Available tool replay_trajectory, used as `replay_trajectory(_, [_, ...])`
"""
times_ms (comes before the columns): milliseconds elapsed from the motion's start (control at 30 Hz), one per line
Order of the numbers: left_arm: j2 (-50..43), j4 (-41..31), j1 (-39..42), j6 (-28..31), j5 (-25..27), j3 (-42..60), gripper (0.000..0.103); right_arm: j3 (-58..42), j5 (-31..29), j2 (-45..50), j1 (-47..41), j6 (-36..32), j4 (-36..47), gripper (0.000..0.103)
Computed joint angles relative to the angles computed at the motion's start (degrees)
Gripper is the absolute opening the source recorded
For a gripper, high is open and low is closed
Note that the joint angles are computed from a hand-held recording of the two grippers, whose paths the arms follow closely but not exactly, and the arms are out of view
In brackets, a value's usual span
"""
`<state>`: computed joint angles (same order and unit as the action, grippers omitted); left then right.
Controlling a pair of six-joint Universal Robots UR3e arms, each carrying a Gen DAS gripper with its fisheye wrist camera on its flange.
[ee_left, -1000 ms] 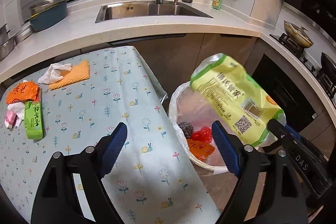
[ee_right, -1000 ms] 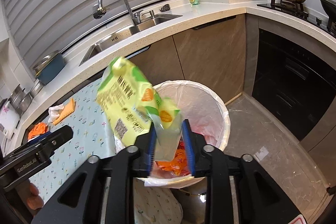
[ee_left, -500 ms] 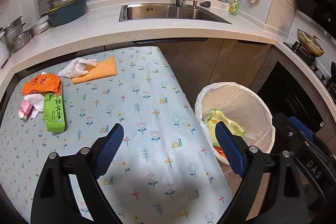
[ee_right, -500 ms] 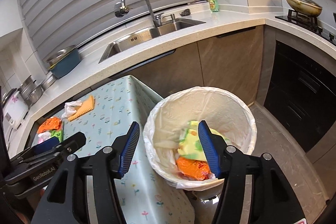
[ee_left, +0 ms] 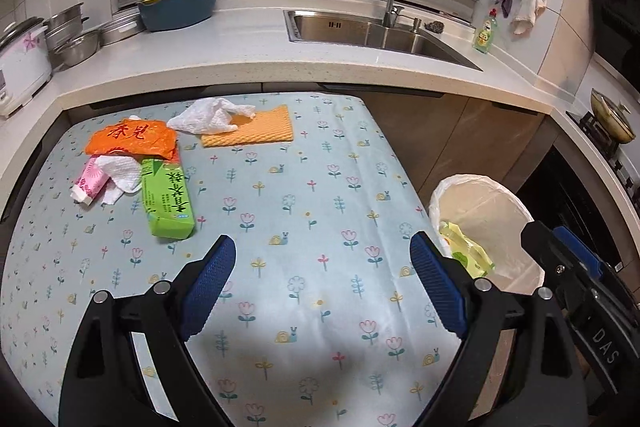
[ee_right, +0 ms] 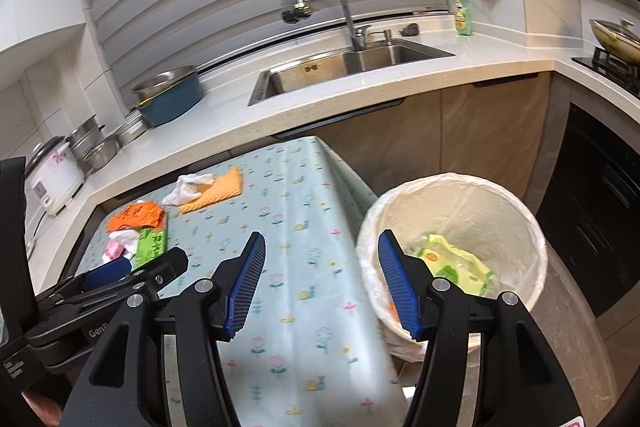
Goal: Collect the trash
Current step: 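Move both open tools back over the remaining trash on the table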
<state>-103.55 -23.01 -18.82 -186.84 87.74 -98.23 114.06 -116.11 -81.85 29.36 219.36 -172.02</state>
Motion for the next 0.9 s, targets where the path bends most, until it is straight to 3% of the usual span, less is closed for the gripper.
replay_trajectory(567, [10.3, 1.9, 20.7, 7.5, -7.1, -13.9, 0.085, -31.6, 0.7, 22.0, 8.9, -1.0, 9.9, 0.057])
replay_trajectory(900, [8.0, 0.9, 31.2, 11.1, -11.4, -12.3, 0.085, -53.1, 2.4, 35.0, 9.7, -1.9, 18.8, 0.057])
